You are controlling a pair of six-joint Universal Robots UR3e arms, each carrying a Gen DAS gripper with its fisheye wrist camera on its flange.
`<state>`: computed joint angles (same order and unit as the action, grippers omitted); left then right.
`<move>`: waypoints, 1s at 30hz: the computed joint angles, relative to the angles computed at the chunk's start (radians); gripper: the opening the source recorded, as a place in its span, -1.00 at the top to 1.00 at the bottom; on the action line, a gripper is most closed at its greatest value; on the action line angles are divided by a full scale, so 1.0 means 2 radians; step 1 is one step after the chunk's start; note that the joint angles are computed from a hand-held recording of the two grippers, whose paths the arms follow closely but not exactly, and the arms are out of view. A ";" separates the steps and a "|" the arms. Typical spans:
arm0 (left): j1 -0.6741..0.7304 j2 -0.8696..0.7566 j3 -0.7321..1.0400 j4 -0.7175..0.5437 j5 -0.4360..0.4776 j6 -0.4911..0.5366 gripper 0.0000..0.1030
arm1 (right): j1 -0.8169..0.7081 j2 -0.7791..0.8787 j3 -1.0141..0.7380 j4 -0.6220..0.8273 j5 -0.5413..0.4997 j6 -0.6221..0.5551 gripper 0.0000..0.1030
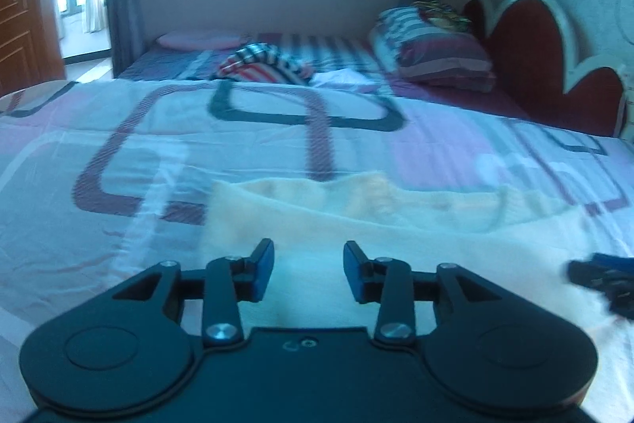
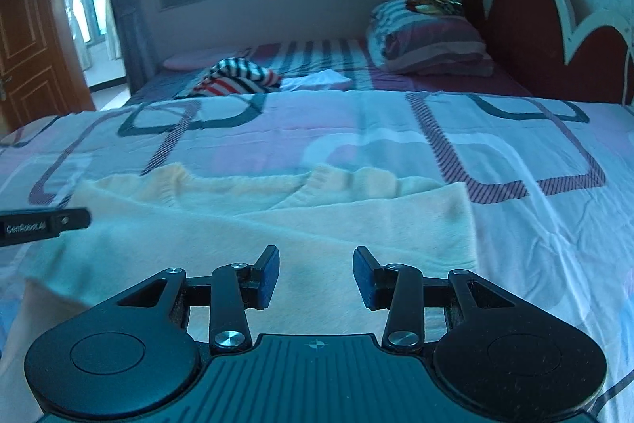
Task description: Fold small clothes
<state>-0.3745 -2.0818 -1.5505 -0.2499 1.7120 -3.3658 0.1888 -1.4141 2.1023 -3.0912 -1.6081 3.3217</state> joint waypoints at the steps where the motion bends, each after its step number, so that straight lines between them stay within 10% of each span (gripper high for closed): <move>1: -0.006 0.002 -0.003 0.000 -0.004 0.001 0.17 | 0.006 0.003 0.001 -0.001 -0.001 0.000 0.20; 30: -0.029 0.068 -0.134 0.043 0.036 0.029 0.13 | -0.122 -0.156 0.160 0.016 0.046 -0.011 0.20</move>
